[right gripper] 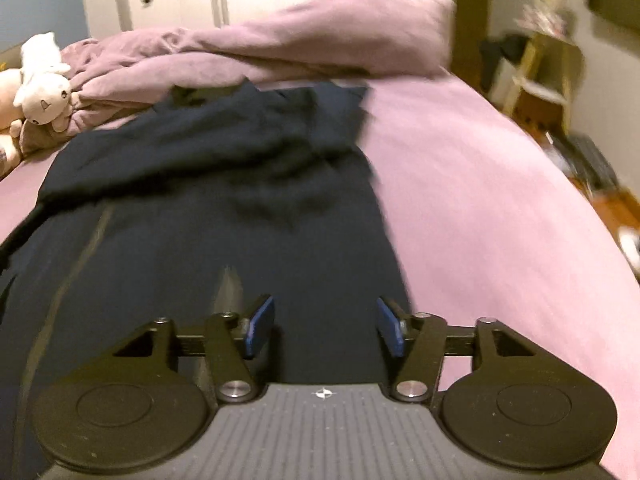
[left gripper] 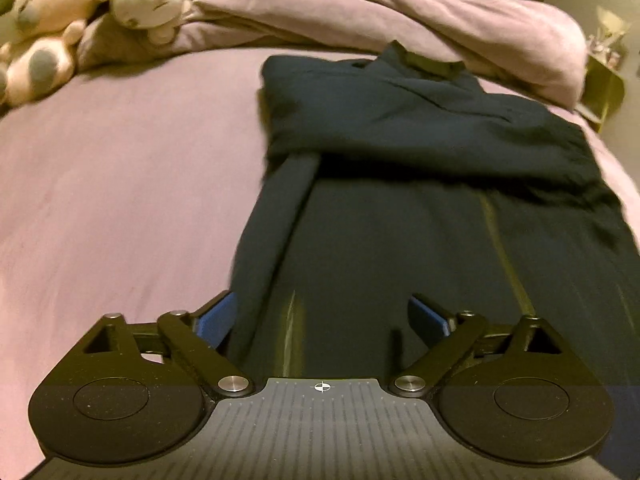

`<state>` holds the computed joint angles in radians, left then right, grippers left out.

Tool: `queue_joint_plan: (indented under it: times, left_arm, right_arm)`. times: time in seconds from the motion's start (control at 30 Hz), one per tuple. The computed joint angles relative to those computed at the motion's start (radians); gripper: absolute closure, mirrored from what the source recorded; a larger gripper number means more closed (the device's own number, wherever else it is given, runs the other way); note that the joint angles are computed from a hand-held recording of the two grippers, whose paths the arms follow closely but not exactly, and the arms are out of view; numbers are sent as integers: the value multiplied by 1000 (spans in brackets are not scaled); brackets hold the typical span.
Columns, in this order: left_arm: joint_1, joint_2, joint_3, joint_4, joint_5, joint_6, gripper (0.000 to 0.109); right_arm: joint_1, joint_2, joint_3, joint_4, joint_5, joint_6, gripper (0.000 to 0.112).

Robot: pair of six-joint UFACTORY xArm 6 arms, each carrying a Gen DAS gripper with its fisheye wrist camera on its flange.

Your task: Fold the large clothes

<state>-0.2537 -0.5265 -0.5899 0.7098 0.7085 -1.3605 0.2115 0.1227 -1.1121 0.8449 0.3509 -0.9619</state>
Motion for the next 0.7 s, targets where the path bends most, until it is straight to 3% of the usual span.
queue_joint_plan:
  times: [0.17,0.3,0.33,0.43,0.53,0.63,0.7]
  left_arm:
    - [-175,-342,209,-146,192,-139,12]
    - [-276,-478,286,-170,300,-262,12]
    - [-285,-505,304,-165,296,-281,12]
    - [-254,-567,359,-202,223,-275,12]
    - [-199,-573,390,-285,151,-202,13]
    - [-164,-602,418,-346,102,-161,21]
    - [-182,-638,425,-333,125,-186,27]
  right_arm:
    - [-173,-174,184,-2,132,53,46]
    - [-268,-180,162,-8,316,101,46]
    - [-283,-170,144,-16,368,117,46]
    - [-281,-164,131,-31,404,122,47]
    - [-283,-174,132,-45,434,122,64]
    - [-309,-169,112,-36,503,124,79]
    - [-337,-144,76,-11,577,139,81]
